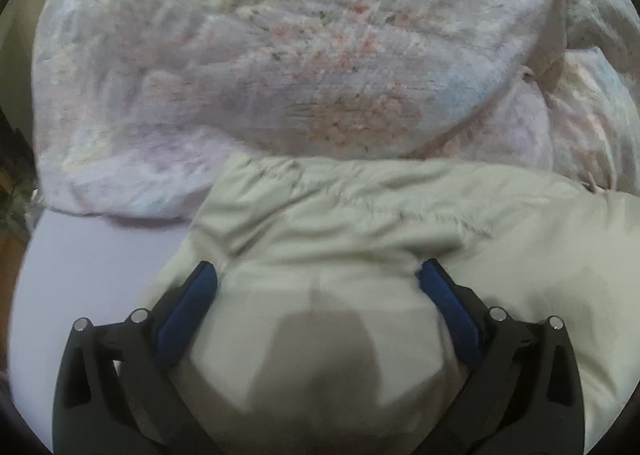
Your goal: Fold large clothes
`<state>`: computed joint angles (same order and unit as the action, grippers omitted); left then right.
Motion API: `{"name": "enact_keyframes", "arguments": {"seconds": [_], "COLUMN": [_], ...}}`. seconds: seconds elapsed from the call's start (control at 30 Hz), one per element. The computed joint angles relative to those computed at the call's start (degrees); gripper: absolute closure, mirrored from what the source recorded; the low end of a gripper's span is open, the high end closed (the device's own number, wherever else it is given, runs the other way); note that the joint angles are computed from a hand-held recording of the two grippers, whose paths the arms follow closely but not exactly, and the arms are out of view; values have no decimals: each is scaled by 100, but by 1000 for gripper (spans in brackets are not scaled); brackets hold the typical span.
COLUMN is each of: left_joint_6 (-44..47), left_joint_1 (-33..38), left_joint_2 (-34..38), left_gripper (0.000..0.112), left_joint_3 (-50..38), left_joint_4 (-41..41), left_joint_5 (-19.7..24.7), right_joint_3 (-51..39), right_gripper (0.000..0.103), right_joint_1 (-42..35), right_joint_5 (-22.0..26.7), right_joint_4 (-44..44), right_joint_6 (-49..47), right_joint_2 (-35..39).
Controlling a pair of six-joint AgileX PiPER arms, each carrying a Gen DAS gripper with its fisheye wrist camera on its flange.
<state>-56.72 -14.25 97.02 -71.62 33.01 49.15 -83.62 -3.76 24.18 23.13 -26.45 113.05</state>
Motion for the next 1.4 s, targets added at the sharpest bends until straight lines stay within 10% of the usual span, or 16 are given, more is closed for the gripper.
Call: {"name": "enact_keyframes", "arguments": {"seconds": [0.3,0.73,1.03,1.23,1.4], "left_joint_6": [203,-813,-629,-1049,-843], "left_joint_1": [-553,-163,359,289,247], "left_joint_2": [-2327,-3430,-3020,-3203,-3581], "left_gripper": [12,13,29,75,90], "left_joint_3": [1018,2456,2506,2594,2386], "left_joint_4": [-1213,-2450,-2941,-2874,-2870], "left_joint_5": [911,404,-175,-455,-171], "right_joint_3": [1474,1471,1349,1438,1550], "right_gripper": [18,19,48,78,84], "right_joint_1": [-1994,-2780,-2604,-2557,-2596], "right_joint_5": [2160,3302,3437,3486,3678], "right_joint_4": [2022,2883,3391,3468,3867], "right_joint_6": [-946,-701,-439,-157,-210], "right_joint_2": [-1583,-443,-210,-509,-752]}}
